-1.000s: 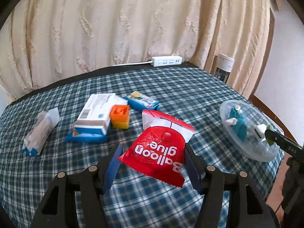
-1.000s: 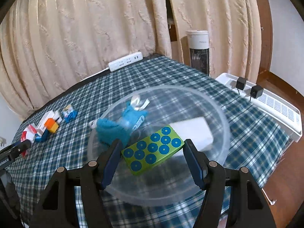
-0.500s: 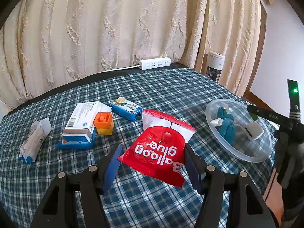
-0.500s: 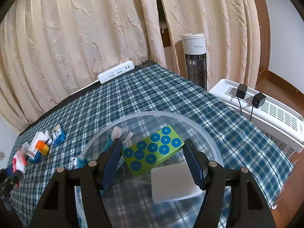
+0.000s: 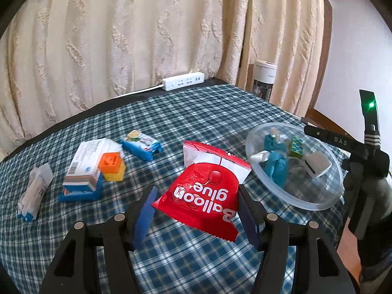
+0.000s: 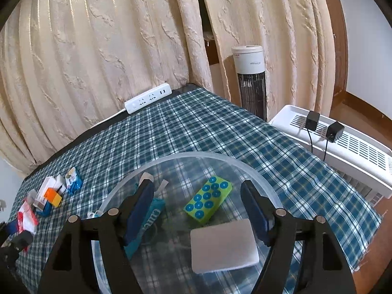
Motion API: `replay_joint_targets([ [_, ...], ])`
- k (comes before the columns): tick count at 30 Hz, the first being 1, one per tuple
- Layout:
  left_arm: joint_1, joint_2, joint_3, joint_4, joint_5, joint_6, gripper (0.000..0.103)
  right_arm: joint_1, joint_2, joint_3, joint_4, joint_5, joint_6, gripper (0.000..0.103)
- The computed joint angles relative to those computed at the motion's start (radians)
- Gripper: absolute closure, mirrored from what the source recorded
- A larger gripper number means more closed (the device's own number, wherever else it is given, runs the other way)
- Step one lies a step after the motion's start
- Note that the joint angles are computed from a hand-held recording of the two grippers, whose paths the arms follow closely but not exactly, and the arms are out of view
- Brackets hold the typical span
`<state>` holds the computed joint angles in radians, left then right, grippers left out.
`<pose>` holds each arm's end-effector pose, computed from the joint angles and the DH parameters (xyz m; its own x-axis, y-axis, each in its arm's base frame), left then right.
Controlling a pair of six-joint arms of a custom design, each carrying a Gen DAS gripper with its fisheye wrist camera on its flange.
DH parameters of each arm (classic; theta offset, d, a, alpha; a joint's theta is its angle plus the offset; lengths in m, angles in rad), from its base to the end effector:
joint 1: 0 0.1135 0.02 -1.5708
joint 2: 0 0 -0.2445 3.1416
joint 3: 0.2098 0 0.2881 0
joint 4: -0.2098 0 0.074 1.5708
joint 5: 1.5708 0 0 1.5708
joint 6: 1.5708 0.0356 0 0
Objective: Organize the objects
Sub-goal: 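Carry the red glue packet over the clear bowl with the left gripper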
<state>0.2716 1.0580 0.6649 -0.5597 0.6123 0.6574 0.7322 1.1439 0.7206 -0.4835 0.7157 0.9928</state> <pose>0.2397 0.0455 0.1900 -0.5596 0.3632 -0.7449 0.5600 0.8284 -0.0168 0.2108 0.1581 0.1956 -0.4906 0.4088 -0.7695 0.3792 0.8953 0.2338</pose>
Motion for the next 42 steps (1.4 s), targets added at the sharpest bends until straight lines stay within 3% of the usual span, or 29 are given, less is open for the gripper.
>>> replay_joint_targets([
  [13, -0.262, -0.073, -0.006, -0.056, -0.034, -0.073, 0.036, 0.127, -0.143, -0.058, -0.144, 0.126, 0.154, 0.029],
  [25, -0.510, -0.046, -0.005, -0.007, -0.126, -0.174, 0.036, 0.139, -0.238, -0.113, -0.203, 0.147, 0.218, 0.029],
  [31, -0.609, 0.026, 0.008, 0.076, -0.189, -0.245, 0.036, 0.129, -0.274, -0.144, -0.203, 0.137, 0.232, 0.029],
  [34, -0.615, 0.052, 0.016, 0.094, -0.186, -0.269, 0.025, 0.127, -0.292, -0.158, -0.201, 0.130, 0.240, 0.029],
  [36, -0.605, 0.058, 0.016, 0.103, -0.183, -0.285, 0.006, 0.130, -0.293, -0.157, -0.212, 0.139, 0.251, 0.029],
  [42, -0.571, 0.060, 0.016, 0.093, -0.170, -0.285, 0.005, 0.138, -0.291, -0.155, -0.219, 0.146, 0.270, 0.029],
])
